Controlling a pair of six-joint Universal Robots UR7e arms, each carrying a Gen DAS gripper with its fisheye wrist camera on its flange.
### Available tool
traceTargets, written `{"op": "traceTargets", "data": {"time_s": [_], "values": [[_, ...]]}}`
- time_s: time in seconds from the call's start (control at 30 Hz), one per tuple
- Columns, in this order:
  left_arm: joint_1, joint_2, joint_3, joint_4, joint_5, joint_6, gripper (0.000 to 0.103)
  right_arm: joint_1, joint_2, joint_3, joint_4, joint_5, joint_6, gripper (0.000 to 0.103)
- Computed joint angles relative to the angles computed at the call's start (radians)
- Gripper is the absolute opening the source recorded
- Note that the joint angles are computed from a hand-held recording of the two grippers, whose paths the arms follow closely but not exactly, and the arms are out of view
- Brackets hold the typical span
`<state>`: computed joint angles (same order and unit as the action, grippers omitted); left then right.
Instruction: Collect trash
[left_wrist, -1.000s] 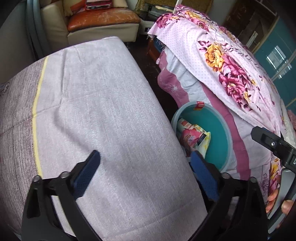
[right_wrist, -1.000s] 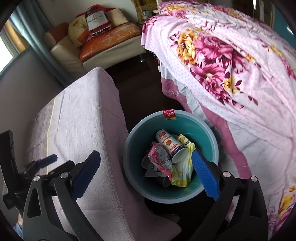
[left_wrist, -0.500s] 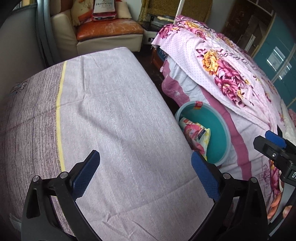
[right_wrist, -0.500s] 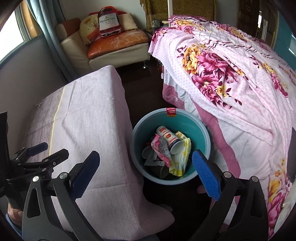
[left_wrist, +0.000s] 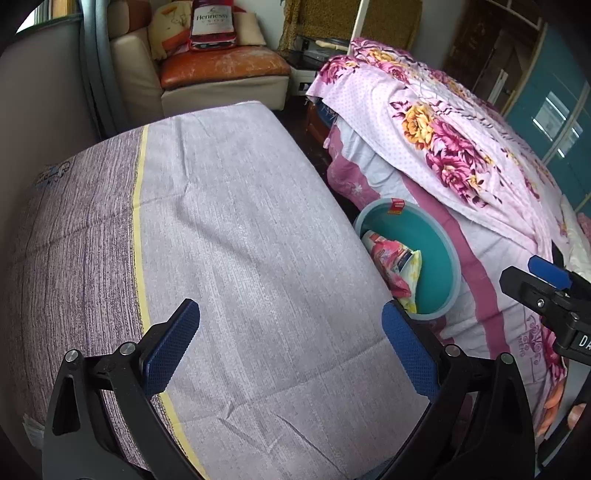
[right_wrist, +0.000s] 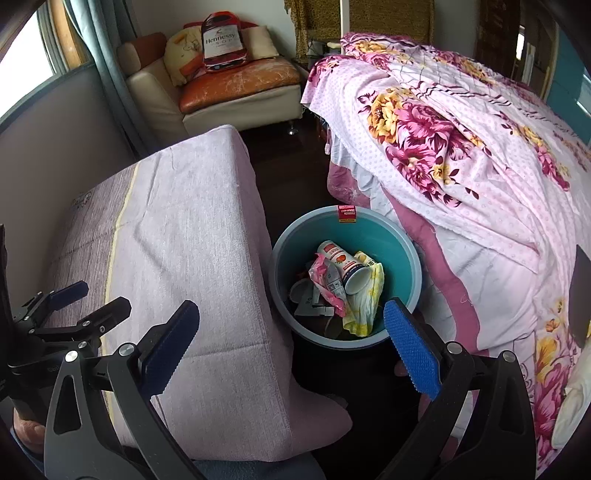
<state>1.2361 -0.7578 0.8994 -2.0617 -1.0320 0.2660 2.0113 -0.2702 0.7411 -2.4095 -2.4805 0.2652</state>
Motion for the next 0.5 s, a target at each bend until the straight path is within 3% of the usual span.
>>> {"op": "traceTargets", "data": {"time_s": [0.5], "values": [[0.004, -0.005, 0.028, -0.049, 0.000, 0.022, 0.099, -0.009, 0.001, -0.004, 0.024, 0.006, 0.033, 0.096]]}}
